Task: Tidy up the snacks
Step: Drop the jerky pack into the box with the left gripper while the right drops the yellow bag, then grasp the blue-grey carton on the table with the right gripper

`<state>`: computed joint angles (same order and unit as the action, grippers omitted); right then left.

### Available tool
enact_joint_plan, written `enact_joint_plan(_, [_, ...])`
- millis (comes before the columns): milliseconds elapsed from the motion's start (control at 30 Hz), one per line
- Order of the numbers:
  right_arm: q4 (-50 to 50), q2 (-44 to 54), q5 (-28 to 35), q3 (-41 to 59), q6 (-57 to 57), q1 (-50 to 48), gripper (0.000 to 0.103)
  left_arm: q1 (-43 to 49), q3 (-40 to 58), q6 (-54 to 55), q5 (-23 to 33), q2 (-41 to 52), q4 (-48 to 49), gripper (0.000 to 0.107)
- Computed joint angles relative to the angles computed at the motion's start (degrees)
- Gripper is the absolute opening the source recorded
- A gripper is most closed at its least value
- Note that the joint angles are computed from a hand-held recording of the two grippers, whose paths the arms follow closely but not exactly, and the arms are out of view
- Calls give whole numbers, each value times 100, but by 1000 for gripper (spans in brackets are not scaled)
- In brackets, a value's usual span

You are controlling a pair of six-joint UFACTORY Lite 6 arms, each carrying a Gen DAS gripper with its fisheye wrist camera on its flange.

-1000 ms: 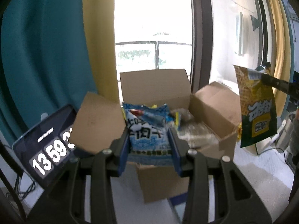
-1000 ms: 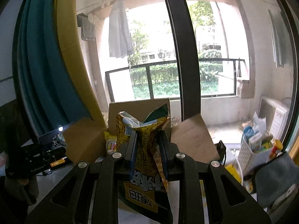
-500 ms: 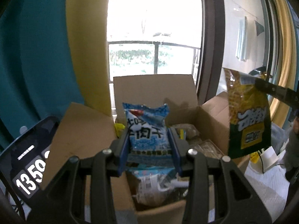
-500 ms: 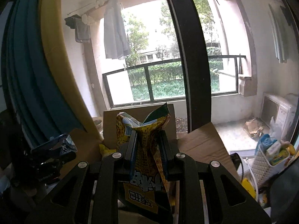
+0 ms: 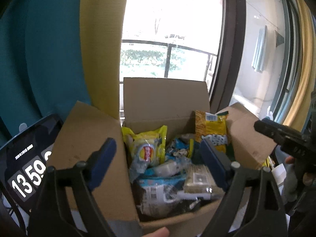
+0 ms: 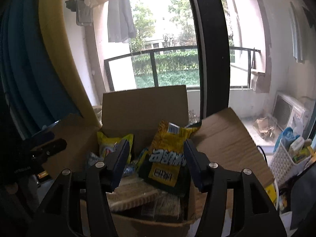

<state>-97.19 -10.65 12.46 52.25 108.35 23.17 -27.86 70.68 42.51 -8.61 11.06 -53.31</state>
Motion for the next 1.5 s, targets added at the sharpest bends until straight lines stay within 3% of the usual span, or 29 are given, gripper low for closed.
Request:
enact_joint_plan(200, [1331, -468, 131, -240, -1243, 277, 60, -312, -688, 844, -141, -782, -862, 88])
enact_joint_plan(400, [1596, -778, 529, -510, -1360, 766, 60, -584, -1297, 1263, -326, -1398, -1327, 88])
enact_joint_plan(700, [1853, -1159, 1104, -994, -1208, 1572, 60, -876, -2182, 1520, -508, -2306, -1639, 88])
enact_joint_plan(1000, [1430, -939, 1539, -1544, 77, 2478, 60, -1035, -3323, 1786, -658, -3362, -1953, 88])
enact_joint_plan(1300, [1112, -192, 1725, -1550, 1037, 3038, 60, -817, -4436, 726, -606, -4150, -1170, 88])
enact_joint_plan(1500, [824, 614, 1596, -1388, 1630, 3160, 60, -334, -5029, -566, -634, -4394, 27, 88])
